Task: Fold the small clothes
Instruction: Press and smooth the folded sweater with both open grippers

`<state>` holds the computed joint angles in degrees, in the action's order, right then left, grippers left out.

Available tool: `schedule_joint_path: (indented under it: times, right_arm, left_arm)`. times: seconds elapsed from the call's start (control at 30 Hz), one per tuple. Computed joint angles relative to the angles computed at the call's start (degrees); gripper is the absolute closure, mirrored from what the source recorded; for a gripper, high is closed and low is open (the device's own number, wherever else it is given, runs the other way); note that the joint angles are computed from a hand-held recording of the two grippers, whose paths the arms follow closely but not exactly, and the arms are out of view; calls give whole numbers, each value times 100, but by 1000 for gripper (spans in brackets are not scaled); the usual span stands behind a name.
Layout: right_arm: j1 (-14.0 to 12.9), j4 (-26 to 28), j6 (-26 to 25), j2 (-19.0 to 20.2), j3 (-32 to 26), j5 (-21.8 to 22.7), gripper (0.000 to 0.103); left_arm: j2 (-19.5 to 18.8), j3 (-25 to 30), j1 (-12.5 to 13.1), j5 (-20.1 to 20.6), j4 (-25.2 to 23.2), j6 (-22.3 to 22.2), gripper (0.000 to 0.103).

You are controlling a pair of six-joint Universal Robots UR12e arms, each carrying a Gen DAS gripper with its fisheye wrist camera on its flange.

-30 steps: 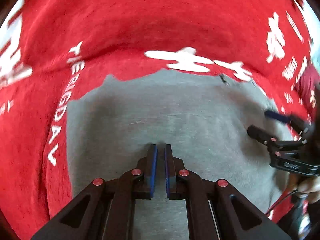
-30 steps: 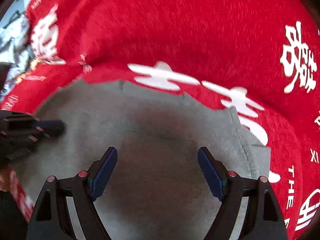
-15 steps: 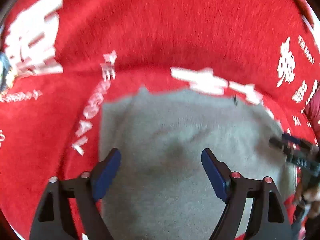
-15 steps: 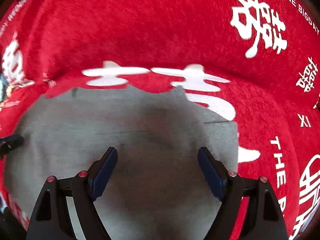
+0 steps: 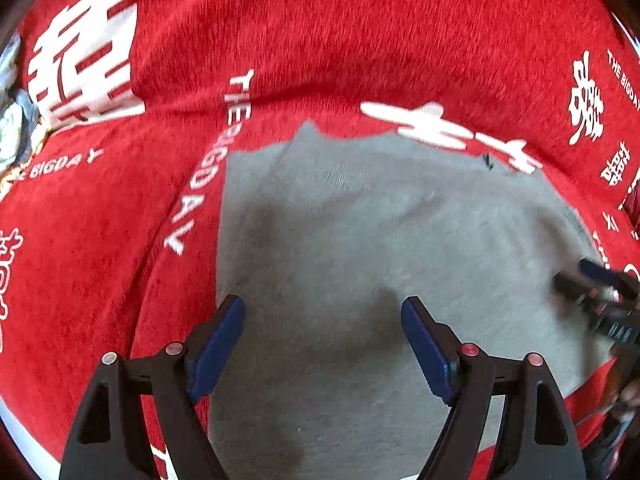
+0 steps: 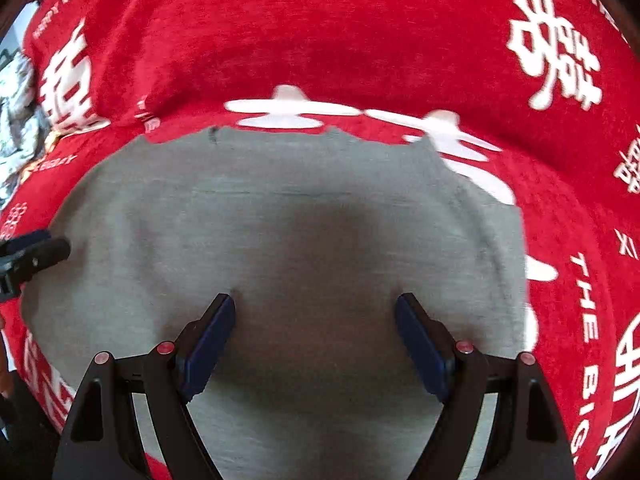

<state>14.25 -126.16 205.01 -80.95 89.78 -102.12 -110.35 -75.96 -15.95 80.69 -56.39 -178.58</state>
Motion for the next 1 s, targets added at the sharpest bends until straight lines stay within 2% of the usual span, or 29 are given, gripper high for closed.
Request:
schedule_joint_path:
  times: [0.13,0.2,0.3,0.43,0.57,0.67,0.7,0.8,0.83,0.87,0.9,0.93,1.0]
  right_arm:
    - [-155,112,254,-195,153,-87,18]
    - [-171,301,405,-250,138,-243,18]
    - [-120,210,514,-357,170,-290,18]
    - [104,-3,209,-366,136,-265,18]
    - [311,-36,-85,-252,71,21,18]
    - [399,133,-162,-157,59,114,18]
    - [400,196,-135,-147,80,166,18]
    - [384,-18,-169,-212,250,121,18]
    - [359,23,-163,-229,261,108,18]
    - [323,29,-142,-256,287,100,18]
    - [299,46,-104,-276,300,80,18]
    - [258,74,-30,-308,331,55,18]
    - [180,32,62,-372,415,99,18]
  left_arm:
    - [59,-109,-74,259,154,240,21]
    - [103,-135,-85,284,192,176,21]
    - [195,-215,-62,211,311,-23,21]
    - [317,-335,-51,165,378,-253,21]
    - [403,-462,-63,197,355,-435,21]
    - [365,-406,-83,339,-9,-541,21]
    - [355,-407,-61,242,-106,-534,21]
    - [443,-658,-12,56,333,-714,21]
    - [461,-713,9,-24,410,-817,17]
    - [464,-731,37,-179,408,-810,6]
    - [464,-748,64,-378,391,-725,1]
    - [450,-729,39,-338,343,-613,1]
    - [413,-674,-84,55,254,-218,1]
